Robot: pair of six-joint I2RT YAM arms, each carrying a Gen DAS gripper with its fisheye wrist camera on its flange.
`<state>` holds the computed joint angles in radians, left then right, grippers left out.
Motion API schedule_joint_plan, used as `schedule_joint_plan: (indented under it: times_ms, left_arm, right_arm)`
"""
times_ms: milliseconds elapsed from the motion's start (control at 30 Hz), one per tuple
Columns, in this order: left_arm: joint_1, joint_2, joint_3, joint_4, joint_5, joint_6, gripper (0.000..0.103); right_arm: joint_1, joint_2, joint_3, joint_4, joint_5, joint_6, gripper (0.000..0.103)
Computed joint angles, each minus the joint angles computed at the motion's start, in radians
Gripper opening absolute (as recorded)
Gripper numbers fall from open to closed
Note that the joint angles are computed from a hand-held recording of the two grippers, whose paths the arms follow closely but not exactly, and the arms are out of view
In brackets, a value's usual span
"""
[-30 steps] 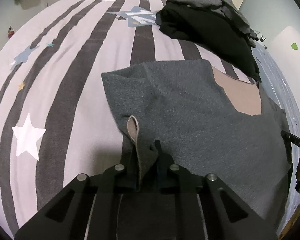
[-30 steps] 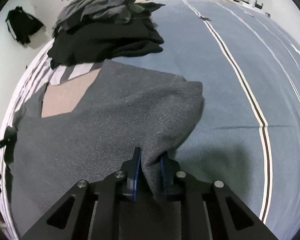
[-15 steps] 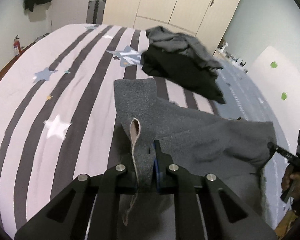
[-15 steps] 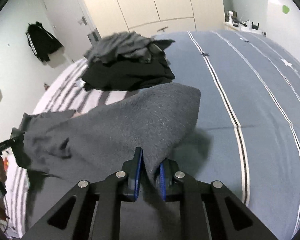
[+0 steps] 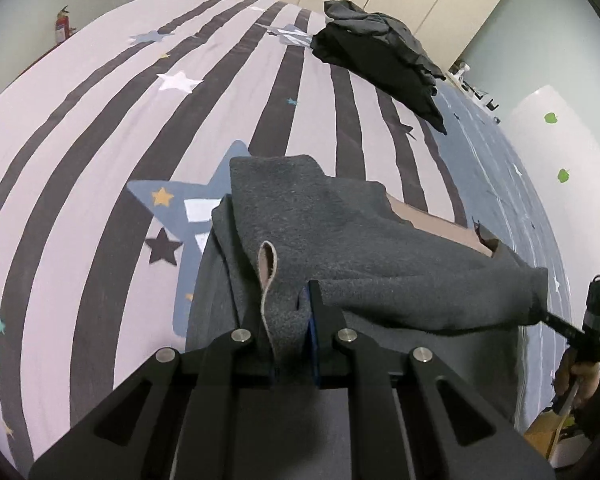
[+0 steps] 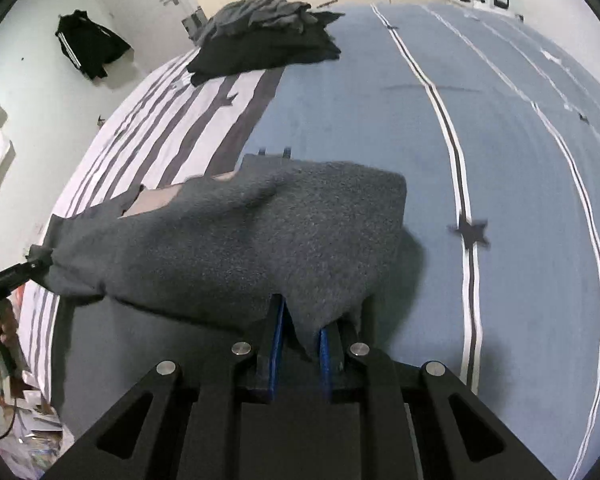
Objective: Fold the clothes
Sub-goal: 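Lift the sweatshirt with both grippers and fold it over onto itself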
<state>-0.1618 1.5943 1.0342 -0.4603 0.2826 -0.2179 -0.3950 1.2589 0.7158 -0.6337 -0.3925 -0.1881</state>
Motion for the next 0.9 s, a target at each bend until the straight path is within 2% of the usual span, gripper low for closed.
schedule_joint_plan:
  times_ms: [167, 367, 600, 700, 767, 800, 900]
  left_arm:
    - [0.0, -0.066, -0.04, -0.03, 0.009, 0.008, 0.009]
    - [-0.005, -0.186, -0.183, -0.073, -0.009, 0.02, 0.009]
    - [-0.005, -0.236, -0.287, -0.065, -0.016, 0.018, 0.011]
    - [-0.024, -0.248, -0.292, -0.096, -0.059, 0.014, 0.025]
    - [-0.02, -0.258, -0.28, -0.139, -0.072, 0.006, 0.038]
    - [-0.011, -0.276, -0.272, -0.167, -0.078, 0.006, 0.045]
    - [0.022, -0.329, -0.245, -0.25, -0.096, 0.009, 0.052]
  right_arm:
    - [-0.012, -0.056, -0.021, -0.039, -0.022, -0.002, 0.014]
    - [-0.041, -0.125, -0.056, -0.134, -0.046, -0.051, 0.014]
    - [-0.036, -0.186, -0.162, -0.179, -0.013, -0.103, 0.014]
    - [-0.047, -0.193, -0.186, -0.177, -0.01, -0.1, 0.016]
    - [-0.026, -0.178, -0.173, -0.196, 0.03, -0.083, 0.033]
    - [-0.015, -0.171, -0.164, -0.213, 0.052, -0.074, 0.036]
    - [-0.036, -0.206, -0.127, -0.277, 0.065, -0.084, 0.038]
